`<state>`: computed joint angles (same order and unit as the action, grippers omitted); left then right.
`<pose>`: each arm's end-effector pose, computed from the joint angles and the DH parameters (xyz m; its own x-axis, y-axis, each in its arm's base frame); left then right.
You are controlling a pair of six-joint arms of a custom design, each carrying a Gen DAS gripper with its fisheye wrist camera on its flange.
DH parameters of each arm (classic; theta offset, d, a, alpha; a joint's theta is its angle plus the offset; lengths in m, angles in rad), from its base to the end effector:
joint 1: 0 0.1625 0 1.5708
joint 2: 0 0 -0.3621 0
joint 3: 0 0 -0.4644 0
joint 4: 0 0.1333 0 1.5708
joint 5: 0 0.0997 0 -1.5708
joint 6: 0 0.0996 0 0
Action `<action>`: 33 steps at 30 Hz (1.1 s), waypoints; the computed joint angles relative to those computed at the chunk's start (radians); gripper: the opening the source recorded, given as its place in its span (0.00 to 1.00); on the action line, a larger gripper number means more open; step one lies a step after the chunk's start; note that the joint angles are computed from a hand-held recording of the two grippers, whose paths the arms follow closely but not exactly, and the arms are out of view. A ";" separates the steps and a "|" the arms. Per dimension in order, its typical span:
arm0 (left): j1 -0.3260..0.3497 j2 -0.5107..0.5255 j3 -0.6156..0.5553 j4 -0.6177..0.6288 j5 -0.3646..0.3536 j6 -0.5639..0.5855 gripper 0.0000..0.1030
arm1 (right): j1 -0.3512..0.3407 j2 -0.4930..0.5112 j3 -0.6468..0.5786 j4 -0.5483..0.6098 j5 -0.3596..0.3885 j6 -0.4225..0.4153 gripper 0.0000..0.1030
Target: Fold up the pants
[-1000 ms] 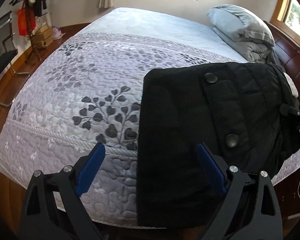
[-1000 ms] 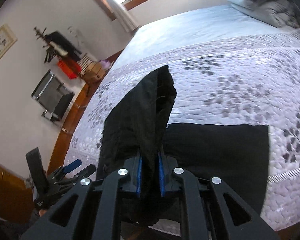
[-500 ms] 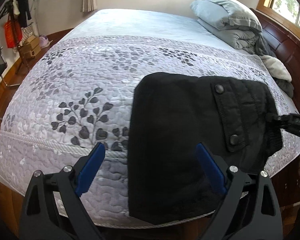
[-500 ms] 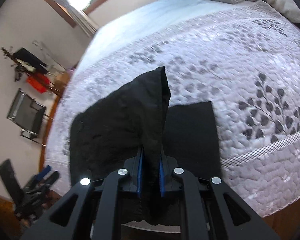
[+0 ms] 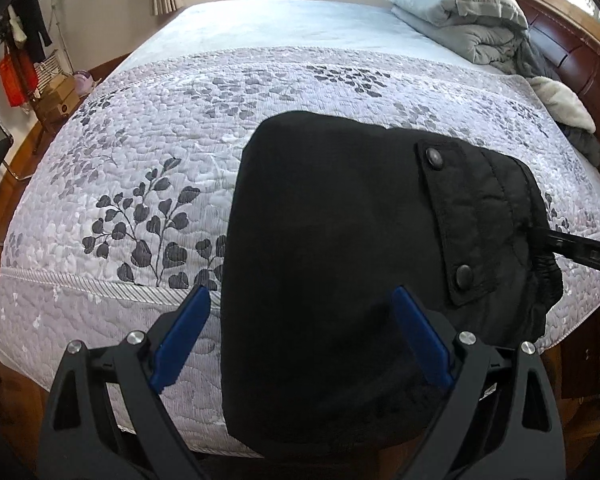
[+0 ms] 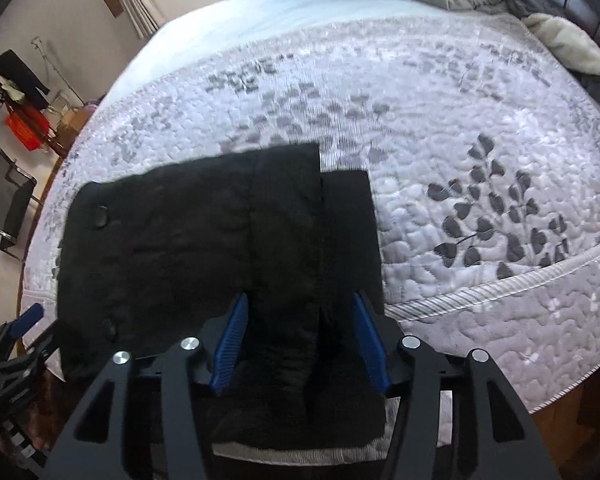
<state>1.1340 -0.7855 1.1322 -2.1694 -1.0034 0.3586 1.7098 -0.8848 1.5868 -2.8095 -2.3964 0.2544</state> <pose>-0.1735 -0.8132 0.2043 -0.6248 0.5284 -0.5748 0.6717 0.7391 -0.0507 0.1571 -0.6891 0.1357 -0.7303 0.4834 0.4826 0.0669 0.7537 -0.6538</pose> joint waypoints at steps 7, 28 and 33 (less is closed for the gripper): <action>-0.009 -0.018 0.014 0.000 -0.021 -0.020 0.90 | 0.062 0.003 0.018 -0.112 0.016 -0.168 0.52; 0.005 -0.015 -0.005 0.021 -0.007 -0.048 0.90 | 0.043 0.061 -0.053 0.004 0.061 -0.128 0.49; 0.002 -0.030 -0.001 0.053 -0.083 -0.045 0.90 | 0.043 0.143 -0.171 0.057 0.057 -0.158 0.49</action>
